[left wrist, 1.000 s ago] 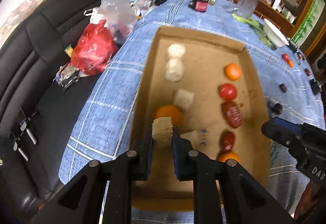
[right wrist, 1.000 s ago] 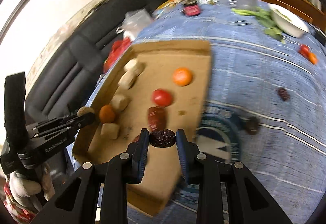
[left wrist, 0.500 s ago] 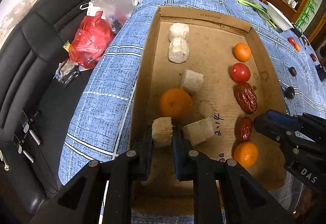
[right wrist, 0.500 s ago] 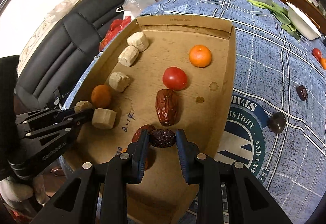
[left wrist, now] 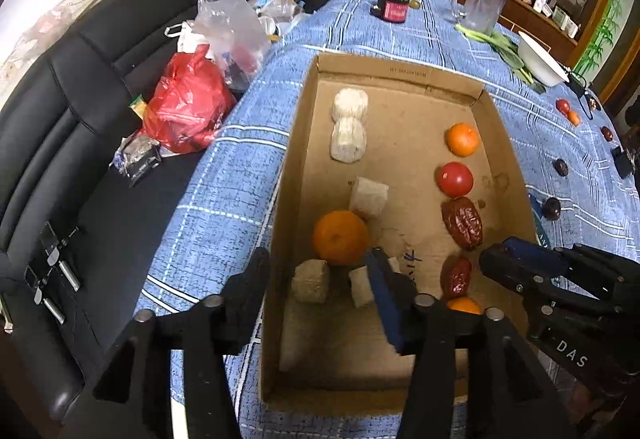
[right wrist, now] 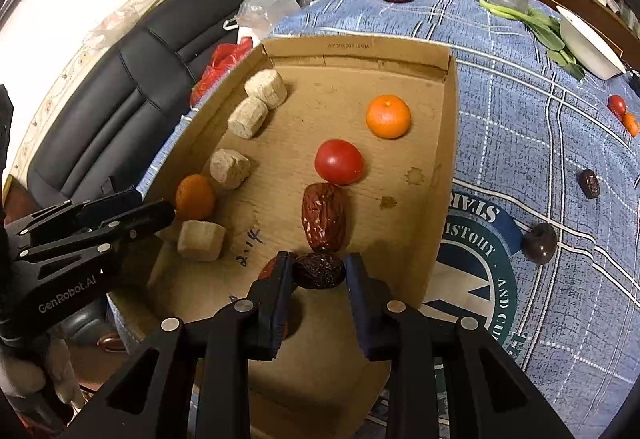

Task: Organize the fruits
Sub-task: 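Lower the cube and red date into the box and open both tools, then withdraw both tools from the box toward the last dark fruits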

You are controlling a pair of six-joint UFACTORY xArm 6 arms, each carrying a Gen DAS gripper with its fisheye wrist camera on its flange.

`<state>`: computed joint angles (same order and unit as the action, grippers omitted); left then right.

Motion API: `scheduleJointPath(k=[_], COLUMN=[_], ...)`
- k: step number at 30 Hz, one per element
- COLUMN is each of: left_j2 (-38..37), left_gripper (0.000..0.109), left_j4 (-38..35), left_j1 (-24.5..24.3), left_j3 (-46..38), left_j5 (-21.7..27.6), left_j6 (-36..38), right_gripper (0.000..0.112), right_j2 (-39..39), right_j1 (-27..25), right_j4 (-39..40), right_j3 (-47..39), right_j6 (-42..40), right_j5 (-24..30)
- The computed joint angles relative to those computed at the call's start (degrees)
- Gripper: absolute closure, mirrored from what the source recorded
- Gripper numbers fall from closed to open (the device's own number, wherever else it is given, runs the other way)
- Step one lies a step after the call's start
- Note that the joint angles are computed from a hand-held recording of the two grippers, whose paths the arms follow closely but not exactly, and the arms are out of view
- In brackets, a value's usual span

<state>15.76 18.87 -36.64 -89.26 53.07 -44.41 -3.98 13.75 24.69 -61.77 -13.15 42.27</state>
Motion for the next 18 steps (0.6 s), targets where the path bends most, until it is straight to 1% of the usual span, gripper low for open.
scheduleJointPath(k=[6, 8, 10, 12, 14, 18], left_j2=[0.7, 2.1, 3.0, 4.7, 6.7, 10.4], left_gripper=[0.056, 0.053, 0.046, 0.043, 0.043, 0.043], left_j4=[4.1, 7.2, 9.7, 11.9, 13.1, 13.2], left_j1=[-2.2, -4.1, -5.6, -7.4, -9.2, -11.6], left_j3=[-3.3, -6.5, -8.7, -11.9, -15.3, -21.2], left_j5=[2.8, 5.7, 7.4, 9.2, 10.6, 12.7], left_j6=[-3.0, -3.8, -4.1, -3.9, -3.1, -1.4], right_gripper=[0.076, 0.075, 0.075, 0.075, 0.075, 0.075], right_j2=[-3.7, -5.0, -5.9, -6.9, -7.8, -10.4], right_j1=[-2.1, -3.7, -5.0, -6.6, -8.0, -11.2], right_j4=[2.5, 3.3, 3.3, 3.4, 3.4, 3.7], right_j3=[2.4, 3.3, 4.1, 4.7, 5.3, 7.0], right_j6=[-0.9, -0.8, -0.5, -0.6, -0.6, -1.9], right_j5=[-1.7, -1.8, -1.8, -1.2, -0.7, 0.7])
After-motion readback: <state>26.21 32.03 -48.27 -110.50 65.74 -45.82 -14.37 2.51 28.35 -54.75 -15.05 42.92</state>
